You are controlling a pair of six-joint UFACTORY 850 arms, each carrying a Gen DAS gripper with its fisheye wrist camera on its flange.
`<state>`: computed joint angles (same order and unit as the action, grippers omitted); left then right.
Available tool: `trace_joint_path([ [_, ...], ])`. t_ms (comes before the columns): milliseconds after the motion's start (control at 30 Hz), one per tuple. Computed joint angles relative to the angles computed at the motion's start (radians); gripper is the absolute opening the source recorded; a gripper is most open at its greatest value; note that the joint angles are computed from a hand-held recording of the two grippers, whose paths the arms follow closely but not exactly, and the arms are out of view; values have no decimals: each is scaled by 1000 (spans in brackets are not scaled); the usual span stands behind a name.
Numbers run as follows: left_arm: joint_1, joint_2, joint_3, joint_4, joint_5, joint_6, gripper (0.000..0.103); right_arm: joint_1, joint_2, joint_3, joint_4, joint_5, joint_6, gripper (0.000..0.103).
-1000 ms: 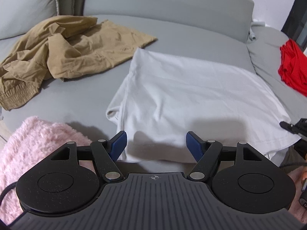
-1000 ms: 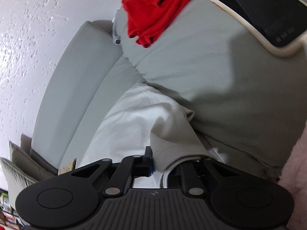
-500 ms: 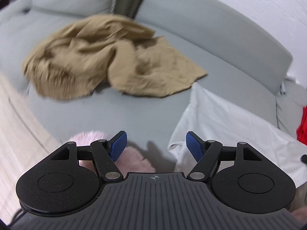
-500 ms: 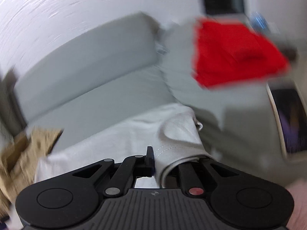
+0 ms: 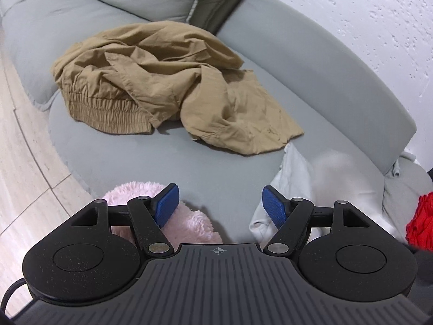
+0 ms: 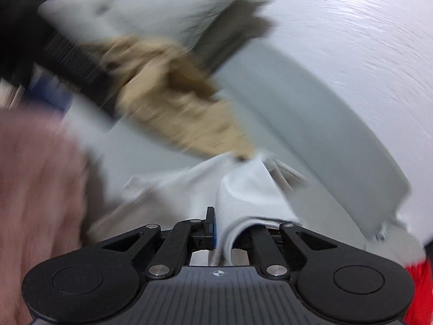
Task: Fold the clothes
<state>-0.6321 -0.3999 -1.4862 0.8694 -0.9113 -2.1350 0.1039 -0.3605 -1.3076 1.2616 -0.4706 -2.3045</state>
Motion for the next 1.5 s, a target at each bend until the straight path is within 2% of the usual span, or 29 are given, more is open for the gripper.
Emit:
trace_joint_path([
  [200, 0, 0, 1, 2, 9, -4, 73, -2, -21, -36, -98, -11, 98, 8],
  [233, -1, 0, 1, 3, 11, -5, 73, -4, -24, -41, -117, -18, 110, 13],
  [267, -1, 0, 1, 3, 11, -6, 73, -6, -25, -47, -144, -30, 128, 28],
  [367, -2, 2, 4, 8, 13, -14, 73, -26, -6, -32, -169, -121, 141, 38],
  [500, -3, 11, 17, 17, 19, -35, 73, -63, 5, -50, -250, -333, 233, 40],
  [567, -3, 13, 19, 16, 19, -34, 73, -90, -20, -105, -321, -463, 370, 37],
  [600, -3, 10, 15, 11, 18, -23, 73, -99, -38, -135, -340, -503, 439, 35],
  [667, -1, 6, 7, 2, 27, 5, 66, -117, -61, -173, -340, -532, 540, 26],
  [733, 5, -2, -6, -18, 62, 65, 59, -139, -83, -214, -320, -504, 665, 20],
  [767, 8, -9, -17, -23, 84, 105, 47, -144, -89, -226, -313, -459, 717, 19],
  [800, 12, -24, -39, -21, 116, 172, 42, -147, -96, -238, -314, -398, 775, 18],
  [867, 16, -62, -92, -10, 169, 289, 21, -148, -111, -262, -331, -289, 874, 13],
  [933, 22, -115, -167, -37, 207, 433, 9, -156, -132, -292, -333, -270, 939, 12],
  [1000, 26, -207, -288, -114, 194, 611, 9, -160, -153, -313, -333, -282, 978, 12],
  [1067, 29, -257, -348, -163, 156, 674, 9, -156, -166, -315, -355, -282, 987, 12],
  [1100, 31, -289, -383, -204, 114, 714, 9, -151, -170, -309, -389, -272, 997, 12],
  [1167, 53, -351, -457, -372, -18, 812, 6, -143, -170, -287, -478, -238, 1018, 11],
  [1200, 62, -349, -455, -421, -28, 809, 6, -146, -159, -261, -518, -214, 1011, 11],
  [1233, 70, -327, -422, -441, 3, 786, 6, -152, -148, -244, -542, -204, 1005, 11],
  [1333, 62, -294, -379, -421, 18, 770, 6, -167, -130, -242, -577, -229, 1049, 13],
  [1400, 42, -277, -359, -345, 15, 718, 13, -186, -117, -239, -535, -254, 1061, 13],
  [1467, 16, -278, -371, -247, -42, 669, 39, -195, -118, -232, -492, -251, 1046, 13],
  [1500, 5, -284, -383, -210, -77, 657, 40, -198, -111, -220, -480, -243, 1041, 13],
])
